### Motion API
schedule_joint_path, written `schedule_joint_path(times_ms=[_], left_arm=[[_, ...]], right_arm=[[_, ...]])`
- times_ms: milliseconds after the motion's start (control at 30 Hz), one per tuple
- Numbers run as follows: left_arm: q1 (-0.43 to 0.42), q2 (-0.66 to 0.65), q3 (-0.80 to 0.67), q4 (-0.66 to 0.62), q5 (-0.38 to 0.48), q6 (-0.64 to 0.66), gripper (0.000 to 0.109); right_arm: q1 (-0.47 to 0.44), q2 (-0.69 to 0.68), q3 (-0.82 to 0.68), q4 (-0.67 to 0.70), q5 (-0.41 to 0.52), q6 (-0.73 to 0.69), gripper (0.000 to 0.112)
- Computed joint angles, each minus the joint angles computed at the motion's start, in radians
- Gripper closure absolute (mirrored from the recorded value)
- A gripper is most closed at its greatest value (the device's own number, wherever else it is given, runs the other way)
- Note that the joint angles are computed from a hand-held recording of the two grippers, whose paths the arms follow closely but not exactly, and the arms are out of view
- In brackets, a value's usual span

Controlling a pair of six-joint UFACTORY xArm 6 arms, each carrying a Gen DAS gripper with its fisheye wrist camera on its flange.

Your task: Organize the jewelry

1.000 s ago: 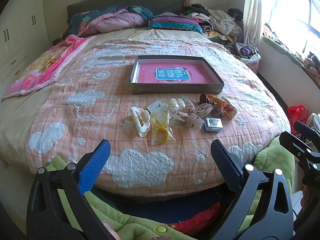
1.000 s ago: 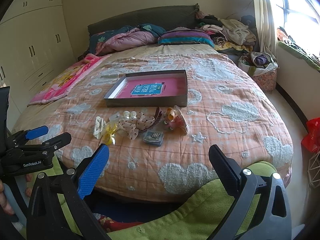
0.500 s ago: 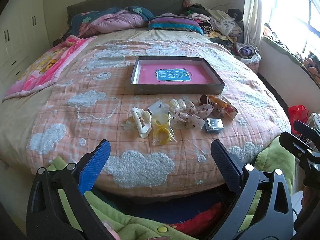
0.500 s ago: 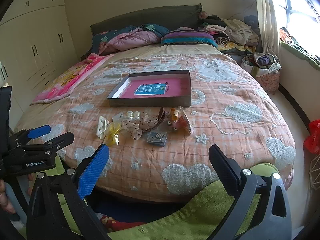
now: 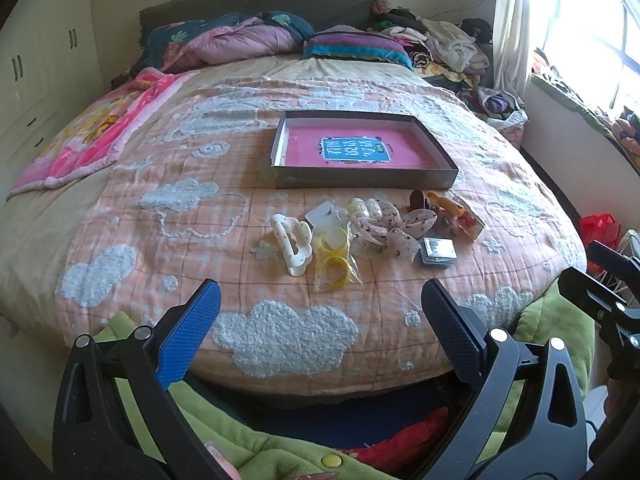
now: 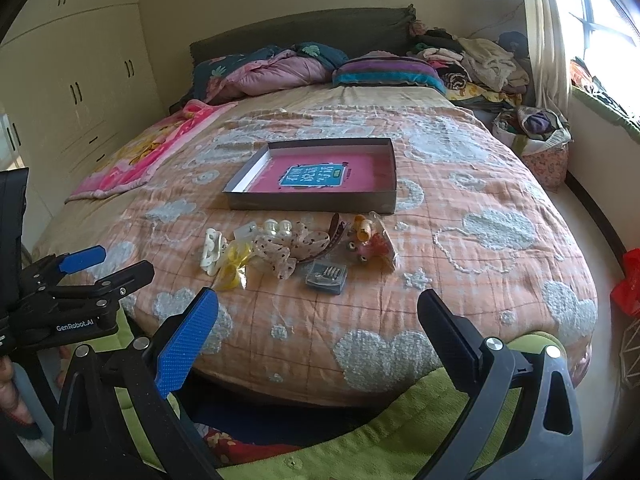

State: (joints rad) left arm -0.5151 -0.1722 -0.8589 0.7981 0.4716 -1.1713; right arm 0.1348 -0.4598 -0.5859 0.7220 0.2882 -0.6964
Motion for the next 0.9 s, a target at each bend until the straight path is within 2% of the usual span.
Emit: schedule_joint_path(times_ms=[533, 733, 900], left_arm=[[0.064, -0.017, 0.037, 0.016, 0.003, -0.051, 0.015], [0.126, 0.006, 0.041, -0.041, -0.008, 0.006, 0.015], [0.171, 0.072, 0.006, -0.135, -0.036, 0.106, 0.015]], right_arm=[[0.043, 0.09, -0.075, 0.027, 0.018, -0.041, 0.013], [0.064, 0.165, -0.127, 0.035, 0.026, -0.063, 0.013], [0.07, 0.253, -0.179, 0.031, 0.029, -0.05, 0.013]])
